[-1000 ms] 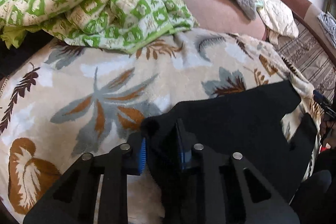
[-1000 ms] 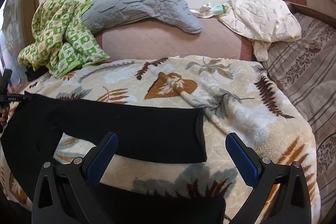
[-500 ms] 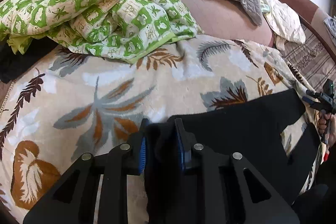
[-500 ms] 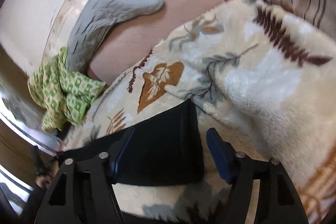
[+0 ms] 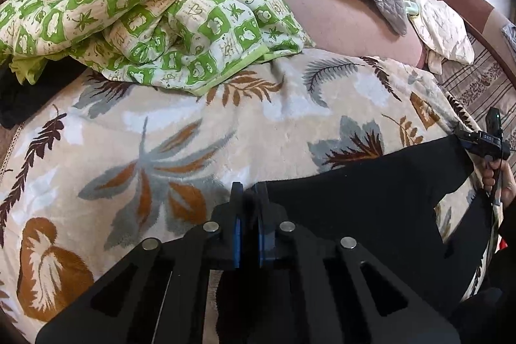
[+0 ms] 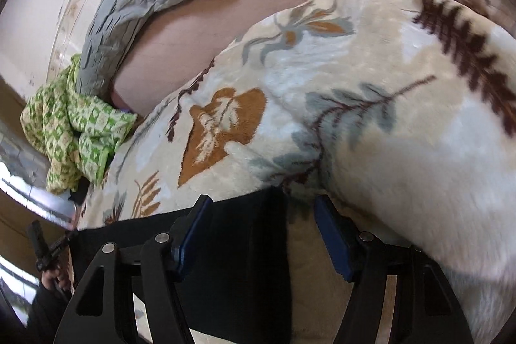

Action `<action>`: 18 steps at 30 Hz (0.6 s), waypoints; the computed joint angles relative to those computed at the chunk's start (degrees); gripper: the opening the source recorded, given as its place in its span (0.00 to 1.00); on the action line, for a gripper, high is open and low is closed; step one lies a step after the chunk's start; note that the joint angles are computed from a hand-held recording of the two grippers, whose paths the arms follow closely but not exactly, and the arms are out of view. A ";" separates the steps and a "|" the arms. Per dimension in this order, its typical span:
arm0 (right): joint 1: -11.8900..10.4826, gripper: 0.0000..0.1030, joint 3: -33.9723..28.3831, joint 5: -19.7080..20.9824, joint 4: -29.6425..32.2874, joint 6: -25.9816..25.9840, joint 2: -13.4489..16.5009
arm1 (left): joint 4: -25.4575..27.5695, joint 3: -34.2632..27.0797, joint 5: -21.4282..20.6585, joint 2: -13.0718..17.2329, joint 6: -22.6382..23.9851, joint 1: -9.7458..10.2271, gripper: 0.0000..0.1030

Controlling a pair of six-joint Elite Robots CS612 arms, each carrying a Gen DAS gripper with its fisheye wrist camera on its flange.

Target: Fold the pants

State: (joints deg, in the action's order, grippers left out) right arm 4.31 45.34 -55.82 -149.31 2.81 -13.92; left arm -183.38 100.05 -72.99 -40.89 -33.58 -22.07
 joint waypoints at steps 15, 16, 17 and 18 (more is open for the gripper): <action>-0.12 0.06 6.35 0.01 -7.88 -10.21 -3.41 | 0.01 1.18 7.80 -1.54 3.62 -2.21 0.03; -0.14 0.06 7.88 -0.38 -8.77 -11.83 -4.31 | -0.75 1.79 8.63 -1.85 4.39 -2.57 0.03; -0.18 0.06 9.91 -0.82 -10.28 -13.53 -5.41 | -1.22 2.11 8.84 -2.03 4.82 -2.75 0.03; -0.26 0.06 11.57 -1.01 -11.48 -14.80 -6.30 | -2.14 2.89 9.57 -2.44 5.63 -3.18 0.03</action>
State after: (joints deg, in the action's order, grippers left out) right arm 4.05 56.91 -56.82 -160.79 -11.99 -20.22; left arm -185.52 102.94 -63.42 -43.34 -27.95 -25.25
